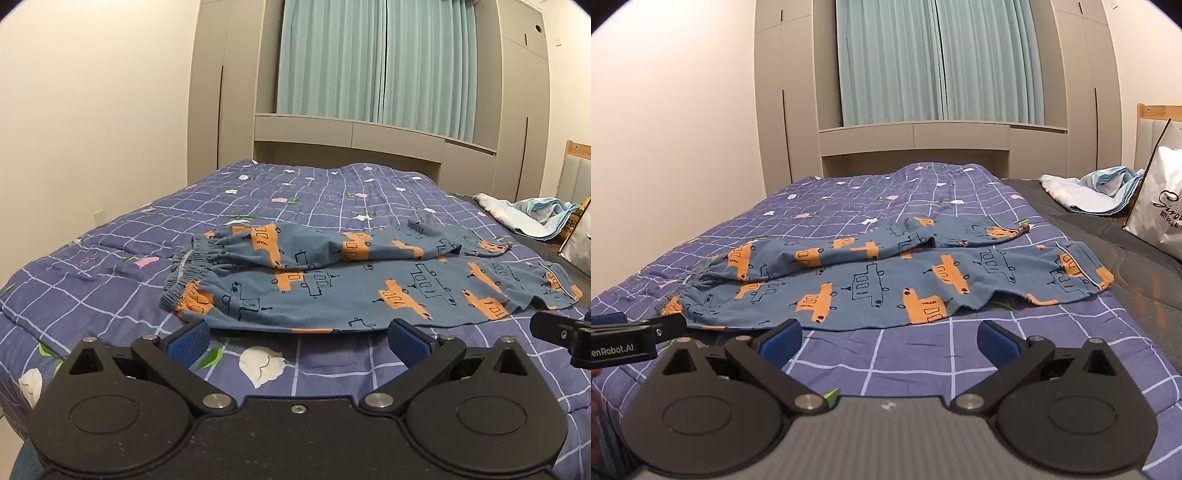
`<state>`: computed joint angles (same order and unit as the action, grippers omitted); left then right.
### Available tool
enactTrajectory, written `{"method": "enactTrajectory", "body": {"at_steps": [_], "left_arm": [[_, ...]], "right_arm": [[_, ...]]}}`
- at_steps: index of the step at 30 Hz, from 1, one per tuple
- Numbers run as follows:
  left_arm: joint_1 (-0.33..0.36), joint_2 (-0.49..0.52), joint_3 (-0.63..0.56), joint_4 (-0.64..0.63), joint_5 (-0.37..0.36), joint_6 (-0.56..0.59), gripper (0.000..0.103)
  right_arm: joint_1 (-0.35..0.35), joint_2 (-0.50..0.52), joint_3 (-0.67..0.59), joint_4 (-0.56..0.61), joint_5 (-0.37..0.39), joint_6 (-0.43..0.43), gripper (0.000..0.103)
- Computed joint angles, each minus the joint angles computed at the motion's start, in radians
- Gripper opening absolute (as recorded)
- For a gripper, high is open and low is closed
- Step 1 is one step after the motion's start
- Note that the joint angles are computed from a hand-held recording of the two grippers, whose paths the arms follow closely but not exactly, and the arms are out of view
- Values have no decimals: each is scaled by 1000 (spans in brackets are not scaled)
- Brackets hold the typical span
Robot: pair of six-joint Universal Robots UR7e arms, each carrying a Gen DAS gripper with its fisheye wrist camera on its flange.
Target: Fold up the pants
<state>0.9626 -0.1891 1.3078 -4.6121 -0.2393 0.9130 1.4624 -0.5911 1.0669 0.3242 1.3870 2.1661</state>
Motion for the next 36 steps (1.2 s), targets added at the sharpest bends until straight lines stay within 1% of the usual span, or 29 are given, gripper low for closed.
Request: {"method": "enactTrajectory", "body": {"at_steps": [2, 3, 5, 6, 7, 12, 20, 36], "left_arm": [[-2, 1, -2, -12, -7, 17, 103], [-4, -5, 18, -26, -9, -4, 103], [-6, -6, 25, -41, -10, -3, 103], [-1, -9, 29, -8, -1, -33, 103], [-1, -6, 23, -9, 0, -21, 103], [2, -7, 26, 15, -1, -46, 103], [-3, -3, 17, -8, 4, -19, 103], [-1, -1, 12, 8, 1, -37, 103]], "right_arm": [[-2, 0, 3, -5, -9, -5, 103], [-2, 0, 2, -4, -8, -4, 103], [-1, 0, 2, -4, -8, -4, 103], [-1, 1, 1, -4, -8, -3, 103], [-1, 2, 0, -2, -8, -3, 103], [-2, 1, -4, 5, -6, -5, 103], [0, 2, -2, 3, -3, -3, 103], [-3, 6, -9, 16, -5, -3, 103]]}}
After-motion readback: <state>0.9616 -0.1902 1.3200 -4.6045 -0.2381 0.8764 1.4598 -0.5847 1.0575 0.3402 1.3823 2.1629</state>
